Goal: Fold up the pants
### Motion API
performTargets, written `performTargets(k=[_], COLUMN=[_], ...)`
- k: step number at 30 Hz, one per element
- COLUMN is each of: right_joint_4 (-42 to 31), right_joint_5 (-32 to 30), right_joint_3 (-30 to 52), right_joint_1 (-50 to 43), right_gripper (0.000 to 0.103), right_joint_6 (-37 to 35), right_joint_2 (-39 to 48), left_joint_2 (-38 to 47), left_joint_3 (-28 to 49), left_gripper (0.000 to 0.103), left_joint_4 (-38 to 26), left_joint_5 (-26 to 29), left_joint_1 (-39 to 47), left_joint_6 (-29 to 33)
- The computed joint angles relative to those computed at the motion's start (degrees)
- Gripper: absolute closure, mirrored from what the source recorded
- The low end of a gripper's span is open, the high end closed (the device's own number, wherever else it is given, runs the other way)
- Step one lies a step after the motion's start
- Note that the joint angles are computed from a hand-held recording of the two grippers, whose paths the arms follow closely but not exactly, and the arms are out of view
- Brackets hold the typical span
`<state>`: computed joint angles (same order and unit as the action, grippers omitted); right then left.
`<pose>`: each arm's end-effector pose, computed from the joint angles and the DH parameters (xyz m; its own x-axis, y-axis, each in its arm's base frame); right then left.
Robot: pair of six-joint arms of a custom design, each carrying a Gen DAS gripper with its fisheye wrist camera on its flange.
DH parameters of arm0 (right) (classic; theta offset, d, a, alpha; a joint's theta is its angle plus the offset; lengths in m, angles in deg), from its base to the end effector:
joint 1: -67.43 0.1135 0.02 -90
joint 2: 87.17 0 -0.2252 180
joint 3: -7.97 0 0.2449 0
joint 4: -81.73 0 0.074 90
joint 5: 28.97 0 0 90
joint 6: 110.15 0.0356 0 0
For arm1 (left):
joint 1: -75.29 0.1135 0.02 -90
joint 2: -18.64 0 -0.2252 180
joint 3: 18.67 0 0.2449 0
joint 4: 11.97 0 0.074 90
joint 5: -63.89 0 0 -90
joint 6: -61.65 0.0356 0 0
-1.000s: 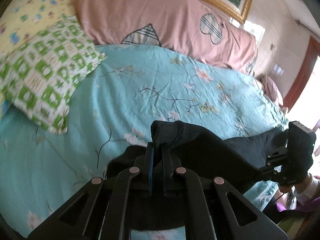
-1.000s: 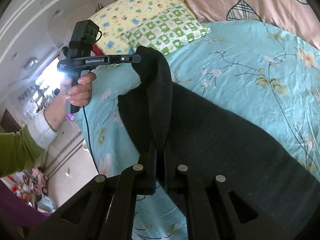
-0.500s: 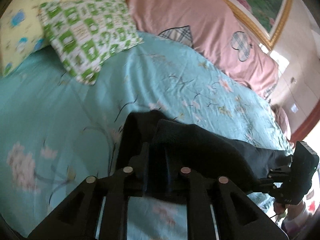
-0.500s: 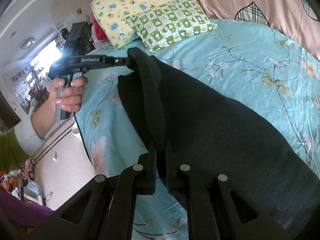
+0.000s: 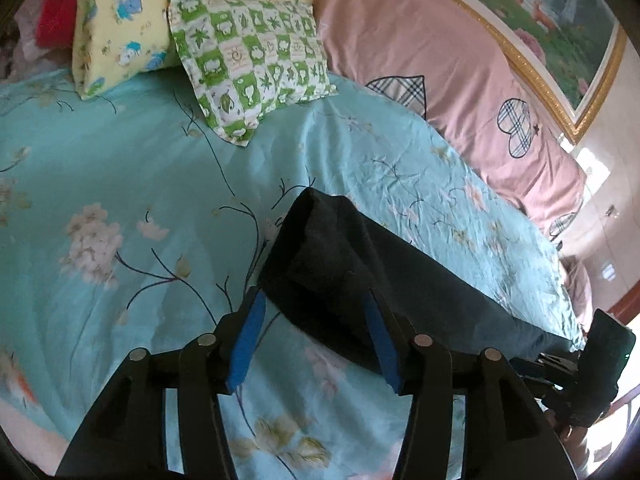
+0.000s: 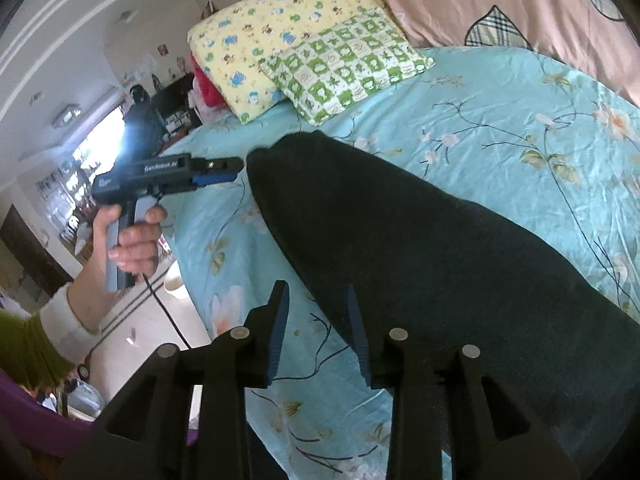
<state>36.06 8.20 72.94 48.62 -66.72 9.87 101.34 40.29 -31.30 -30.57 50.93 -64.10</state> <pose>0.2698 -0.0619 0.1136 -0.6611 -0.2383 -0.7115 -0.6479 0.6595 0.3811 0.2704 -0.1194 0.1635 -0.7149 -0.3157 -0.6239 -0.0717 0.9207 -0.3837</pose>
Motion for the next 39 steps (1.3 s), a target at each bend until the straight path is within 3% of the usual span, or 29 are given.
performTargets(k=[5, 9, 12, 18, 29, 39], right_joint_4=[-2.84, -4.98, -6.12, -7.25, -3.48, -7.66], right_joint_5=[-2.81, -3.94, -4.57, -6.2, -3.5, 2.95], right_joint_3=[2.01, 3.83, 5.65, 12.01, 26.0, 41.14], right_joint_1=[-3.4, -6.03, -7.97, -10.82, -7.68, 0.32], right_gripper=[0.068, 0.06, 0.059, 0.059, 0.059, 0.059], right_joint_6=[-0.49, -0.92, -0.76, 3.04, 18.04, 21.46], right_joint_2=[1.22, 2.45, 3.79, 9.15, 20.14, 31.19], left_joint_2=[1.61, 3.45, 5.0, 7.65, 11.55, 16.0], left_joint_3=[3.33, 5.23, 6.88, 9.3, 11.84, 14.46], left_gripper=[0.044, 0.044, 0.037, 0.037, 0.034, 0.034], left_joint_4=[-2.95, -3.8, -4.77, -6.59, -8.39, -7.62], left_joint_5=[-4.25, -5.91, -7.62, -8.94, -6.59, -2.71], left_joint_1=[-4.28, -6.53, -8.02, -8.22, -3.41, 0.16], left_joint_6=[-3.32, -5.14, -5.27, -5.75, -6.33, -6.74])
